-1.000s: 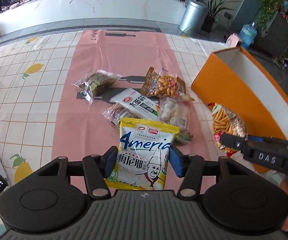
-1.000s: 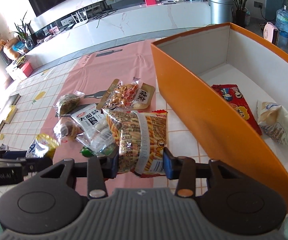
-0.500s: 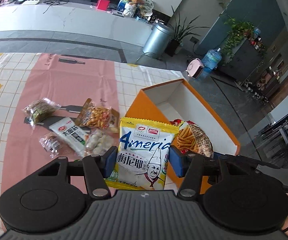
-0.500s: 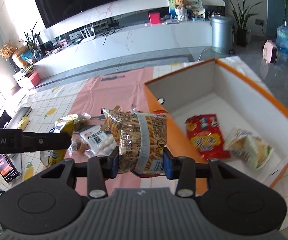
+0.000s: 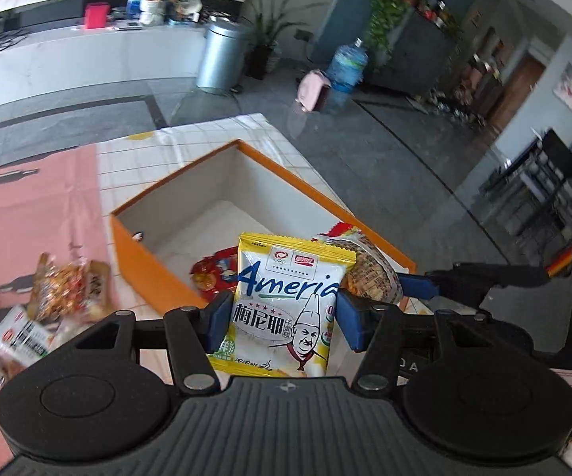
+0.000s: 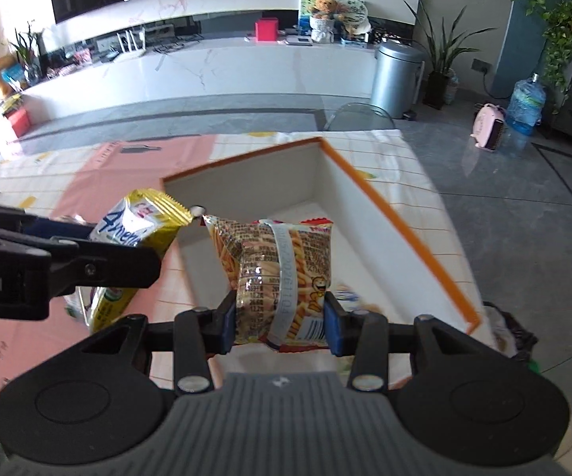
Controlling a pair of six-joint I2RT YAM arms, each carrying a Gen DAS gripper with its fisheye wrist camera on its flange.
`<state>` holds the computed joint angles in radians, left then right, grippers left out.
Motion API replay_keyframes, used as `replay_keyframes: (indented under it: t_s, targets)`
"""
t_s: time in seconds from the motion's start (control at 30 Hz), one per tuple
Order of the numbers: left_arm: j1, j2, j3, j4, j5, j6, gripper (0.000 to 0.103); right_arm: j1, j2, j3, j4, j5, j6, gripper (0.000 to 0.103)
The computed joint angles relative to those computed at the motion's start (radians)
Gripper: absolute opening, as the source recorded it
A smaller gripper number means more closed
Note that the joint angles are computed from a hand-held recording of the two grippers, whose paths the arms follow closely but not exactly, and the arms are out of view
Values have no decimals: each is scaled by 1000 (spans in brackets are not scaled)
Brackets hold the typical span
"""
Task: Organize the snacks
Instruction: 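Carry both packs over the orange box and open both tools to release them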
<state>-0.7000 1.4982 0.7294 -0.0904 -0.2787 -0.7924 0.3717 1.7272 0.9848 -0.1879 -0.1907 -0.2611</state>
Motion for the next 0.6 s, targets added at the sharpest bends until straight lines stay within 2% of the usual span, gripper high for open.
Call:
replay_keyframes:
  t_s: [0.27, 0.6]
  targets:
    - [53, 283, 260, -104, 74, 157, 63, -37, 228, 194, -42, 45, -146, 40]
    - [115, 457, 381, -178, 130, 254, 63, -23, 402, 324, -76, 78, -246, 40]
